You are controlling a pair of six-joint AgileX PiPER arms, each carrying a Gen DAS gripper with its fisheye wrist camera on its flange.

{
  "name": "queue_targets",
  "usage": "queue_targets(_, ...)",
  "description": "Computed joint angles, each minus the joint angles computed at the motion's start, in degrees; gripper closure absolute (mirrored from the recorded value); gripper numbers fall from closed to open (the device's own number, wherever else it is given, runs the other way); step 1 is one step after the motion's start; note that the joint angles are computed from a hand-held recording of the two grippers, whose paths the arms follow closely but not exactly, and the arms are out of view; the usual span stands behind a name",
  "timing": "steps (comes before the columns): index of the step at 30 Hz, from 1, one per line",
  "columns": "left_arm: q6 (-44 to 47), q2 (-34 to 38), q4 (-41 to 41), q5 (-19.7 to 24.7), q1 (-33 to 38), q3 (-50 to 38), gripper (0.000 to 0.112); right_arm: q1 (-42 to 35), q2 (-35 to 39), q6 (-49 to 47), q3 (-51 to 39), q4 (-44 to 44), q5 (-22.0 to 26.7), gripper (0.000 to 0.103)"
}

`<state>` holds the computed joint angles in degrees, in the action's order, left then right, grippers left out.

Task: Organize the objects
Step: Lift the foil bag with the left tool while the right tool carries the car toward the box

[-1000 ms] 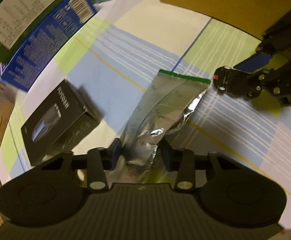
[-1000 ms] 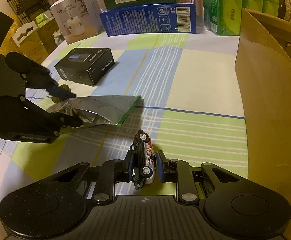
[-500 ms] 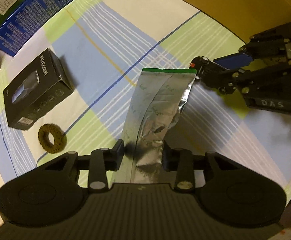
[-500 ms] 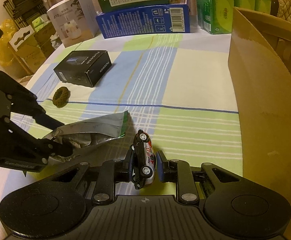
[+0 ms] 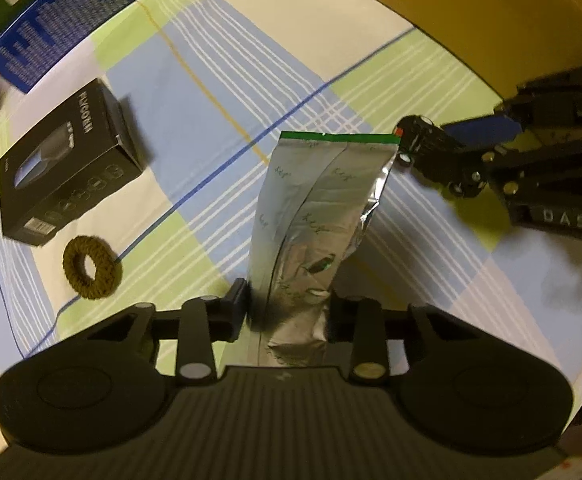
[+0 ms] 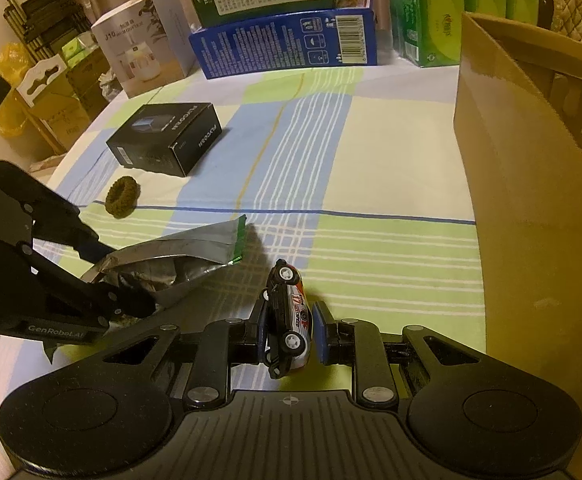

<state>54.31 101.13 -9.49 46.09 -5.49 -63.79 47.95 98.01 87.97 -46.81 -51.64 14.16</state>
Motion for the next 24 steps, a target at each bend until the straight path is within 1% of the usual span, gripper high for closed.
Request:
queue_targets(4,-1.77,-1.72,-0.35,0.93,0.75,1.39,0.083,1.94,-2.7,5.34,1.83,-3.27,1.21,0.083)
queue_targets(8,-5.12,-5.06,-0.42,0.71,1.2,4.27,0.083,4.51,-5.39,8.55,3.23,-4.04,3.44,0.083)
queue_targets(12,-8.39,-8.67,-2.14,0.78,2.23,7.71,0.083,7.75,-7.43,8.74,3.56,-2.88,6.56,0.083)
queue_targets(17,-9.93,-15.24,-4.16,2.07,3.73,11.89,0.083,11.87,-11.8,7.74,3.75,-0.35,12.38,0.083)
queue_targets(20,-10.35,-19.78,-5.46,4.28,4.63,13.08,0.083,14.49,-14.85,7.04,3.37,0.92,16.5,0.083)
queue_targets(24,-12.17,-25.96,-6.09,7.47,4.15,13.69,0.083,18.11,-18.59,6.27,2.77,2.33,21.91,0.083)
